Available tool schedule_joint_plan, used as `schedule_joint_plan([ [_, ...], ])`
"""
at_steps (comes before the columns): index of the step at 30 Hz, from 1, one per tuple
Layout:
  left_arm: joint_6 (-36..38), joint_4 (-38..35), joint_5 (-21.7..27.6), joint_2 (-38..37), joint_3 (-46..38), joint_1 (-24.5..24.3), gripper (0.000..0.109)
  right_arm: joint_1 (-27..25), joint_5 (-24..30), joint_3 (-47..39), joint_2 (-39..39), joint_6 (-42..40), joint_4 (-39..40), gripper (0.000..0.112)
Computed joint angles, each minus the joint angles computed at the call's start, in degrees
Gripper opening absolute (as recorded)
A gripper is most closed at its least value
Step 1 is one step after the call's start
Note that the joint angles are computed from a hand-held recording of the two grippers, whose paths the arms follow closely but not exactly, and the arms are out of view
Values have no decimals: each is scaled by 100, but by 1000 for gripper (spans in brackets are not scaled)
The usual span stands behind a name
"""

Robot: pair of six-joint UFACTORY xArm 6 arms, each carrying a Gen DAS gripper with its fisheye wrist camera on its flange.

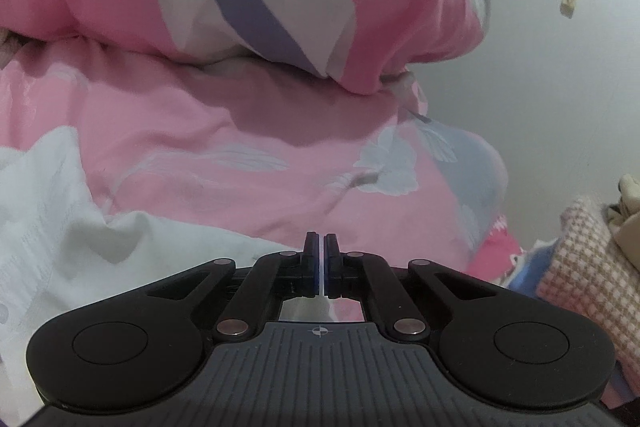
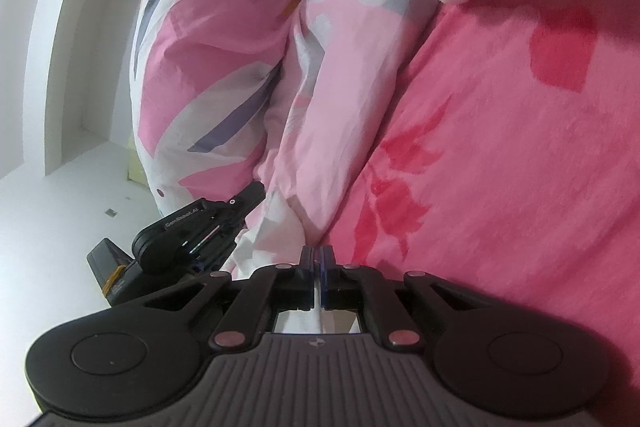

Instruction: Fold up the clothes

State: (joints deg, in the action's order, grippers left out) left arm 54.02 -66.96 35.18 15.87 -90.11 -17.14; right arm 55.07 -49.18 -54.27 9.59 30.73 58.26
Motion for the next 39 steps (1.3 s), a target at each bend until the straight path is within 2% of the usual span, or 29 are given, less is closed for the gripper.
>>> schedule_joint_plan([
  [2,-44,-18,-32,27,13,2,0,12,38,-36,2,-97,163,2],
  [7,-709,314,415,-113,-42,265,4,-35,-48,65,10,171,35,4],
  [12,-1116,318,1339,-835,73,1012,10,-72,-488,228,91,526,-198,10],
  [13,-1167,293,1590,-1088,181,1251,12,-79,-577,252,116,588,-233,11],
  [16,-1349,198,2514,-1785,354,2134,33,-107,-749,303,170,684,-367,19],
  [21,-1403,91,4153,-2574,195,3993,54,-41,-870,300,173,579,-279,26],
  [24,-1214,132,4891,-2715,-5,5091,64,238,-644,122,-21,-153,566,27],
  [26,-1100,217,5102,-2715,-58,5621,74,578,-524,-95,-207,-1092,1296,27],
  [30,-896,385,5429,-2564,-223,6591,83,1236,-612,-529,-478,-2509,2142,28],
  [33,-1131,558,5425,-2237,-337,6920,84,1688,-793,-1288,-555,-3996,2750,28],
  [36,-1232,996,4995,-1821,-651,7036,85,2063,-939,-2265,-444,-5224,2986,29],
  [39,-1489,1402,4611,-1295,-1059,7149,87,2361,-750,-3289,-189,-6142,3113,34],
])
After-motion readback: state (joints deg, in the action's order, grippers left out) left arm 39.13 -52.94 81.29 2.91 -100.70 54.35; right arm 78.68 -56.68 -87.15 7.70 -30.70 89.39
